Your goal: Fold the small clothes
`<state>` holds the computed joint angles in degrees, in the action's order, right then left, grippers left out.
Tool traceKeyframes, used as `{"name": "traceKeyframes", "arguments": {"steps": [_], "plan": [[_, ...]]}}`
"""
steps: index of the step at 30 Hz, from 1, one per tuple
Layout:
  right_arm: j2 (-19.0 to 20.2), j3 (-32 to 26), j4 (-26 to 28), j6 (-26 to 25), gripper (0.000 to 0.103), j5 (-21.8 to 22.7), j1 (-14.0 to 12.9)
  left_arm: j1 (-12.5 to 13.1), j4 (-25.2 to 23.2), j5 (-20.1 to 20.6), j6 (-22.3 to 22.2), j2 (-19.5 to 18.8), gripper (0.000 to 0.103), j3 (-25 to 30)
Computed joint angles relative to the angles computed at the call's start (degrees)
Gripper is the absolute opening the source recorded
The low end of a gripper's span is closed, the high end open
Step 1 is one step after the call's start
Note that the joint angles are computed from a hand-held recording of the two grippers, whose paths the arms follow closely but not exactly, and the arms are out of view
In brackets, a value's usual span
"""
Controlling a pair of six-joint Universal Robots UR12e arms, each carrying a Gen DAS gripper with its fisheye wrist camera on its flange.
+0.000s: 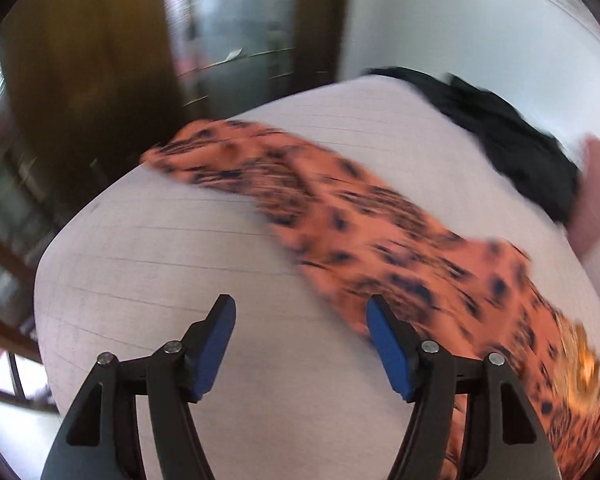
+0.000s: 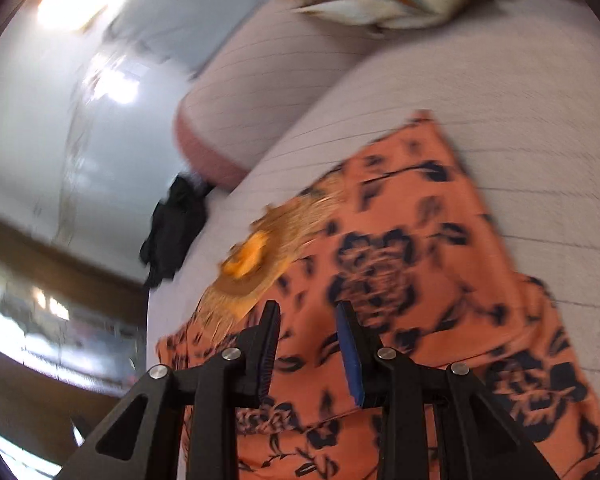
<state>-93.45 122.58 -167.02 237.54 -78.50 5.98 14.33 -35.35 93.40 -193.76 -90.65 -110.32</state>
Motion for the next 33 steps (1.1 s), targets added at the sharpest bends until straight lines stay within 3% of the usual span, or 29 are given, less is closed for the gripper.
{"name": "traceKeyframes", "arguments": {"steps": [4,6,8,10,13,21,26,27,29,31,33], "plan": [[3.2,-2.6,1.1,-5.6,0.032,4.8,2.4,4.0,-0.3,-1.6,-2.1,-1.1,0.076,0.1],[4.7,-3.9,4.1,-7.5,0.032,6.8,3.3,6.3,-0.6,-4.9,-2.7,-1.7,0.076,0.3],[6.1,-5.8,9.1,-10.4,0.033,6.2,4.8,8.7,-0.7,-10.2,-3.2,-2.7,0.076,0.5],[6.4,-6.7,10.4,-12.0,0.033,2.2,6.4,10.4,0.9,-13.7,-3.1,-3.4,0.079,0.5],[6.7,-8.1,13.3,-14.5,0.034,0.5,7.2,11.6,3.5,-15.9,-3.2,-4.5,0.08,0.8],[6.8,-7.8,12.4,-14.6,0.035,0.6,7.1,15.0,9.4,-24.1,-9.2,-9.2,0.08,3.5],[7.0,-8.2,12.8,-15.0,0.035,0.2,7.3,16.4,13.6,-29.6,-17.1,-11.8,0.08,4.5],[7.0,-8.2,12.8,-15.1,0.035,0.1,7.3,16.7,14.6,-30.4,-18.8,-12.0,0.074,4.5],[7.1,-8.3,12.8,-15.0,0.035,-0.1,7.4,16.9,15.0,-30.9,-20.8,-12.5,0.051,4.6],[7.2,-8.3,12.8,-15.1,0.035,-0.1,7.4,16.7,14.8,-30.1,-21.2,-12.6,0.021,4.7],[7.2,-8.2,12.6,-15.2,0.035,0.0,7.3,17.0,14.4,-32.2,-21.9,-13.0,0.007,4.7]]}}
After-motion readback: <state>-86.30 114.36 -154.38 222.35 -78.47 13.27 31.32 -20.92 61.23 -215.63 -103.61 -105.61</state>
